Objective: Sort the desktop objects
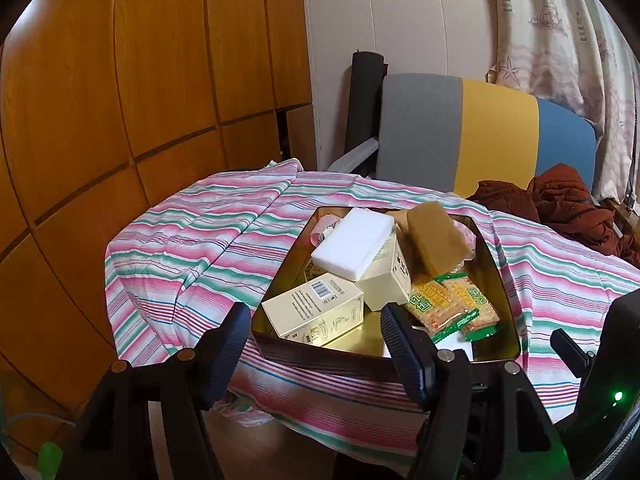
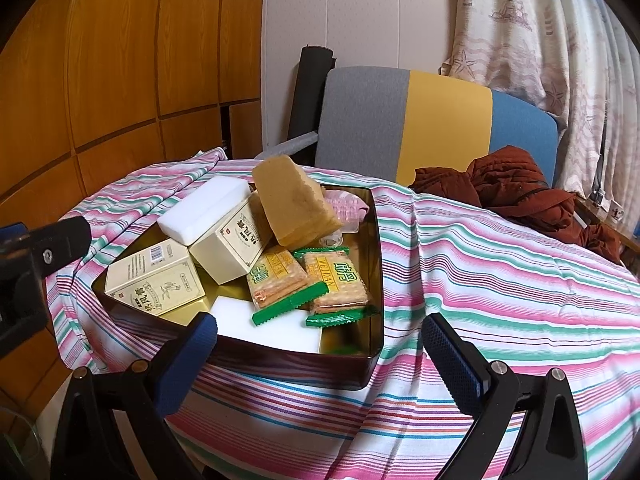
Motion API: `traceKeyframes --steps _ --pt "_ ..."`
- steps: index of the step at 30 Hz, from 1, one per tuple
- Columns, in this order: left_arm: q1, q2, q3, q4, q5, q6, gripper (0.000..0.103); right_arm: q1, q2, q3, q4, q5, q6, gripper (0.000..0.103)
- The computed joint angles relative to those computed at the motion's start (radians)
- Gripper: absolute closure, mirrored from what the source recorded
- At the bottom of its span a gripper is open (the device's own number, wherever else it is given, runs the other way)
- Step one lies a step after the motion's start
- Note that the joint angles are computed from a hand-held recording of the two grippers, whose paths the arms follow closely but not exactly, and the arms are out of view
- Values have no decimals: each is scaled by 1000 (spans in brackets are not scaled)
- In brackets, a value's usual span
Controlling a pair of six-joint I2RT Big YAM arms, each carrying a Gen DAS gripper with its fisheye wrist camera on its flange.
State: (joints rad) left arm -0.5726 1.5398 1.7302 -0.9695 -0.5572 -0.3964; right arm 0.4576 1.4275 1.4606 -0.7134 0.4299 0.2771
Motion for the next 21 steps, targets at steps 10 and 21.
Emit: traceKeyframes --steps 10,21 --pt "5 6 2 -10 5 -7 34 -2 -4 0 -5 6 4 0" --pt "11 20 7 -28 16 -19 34 -6 0 3 -14 -3 11 0"
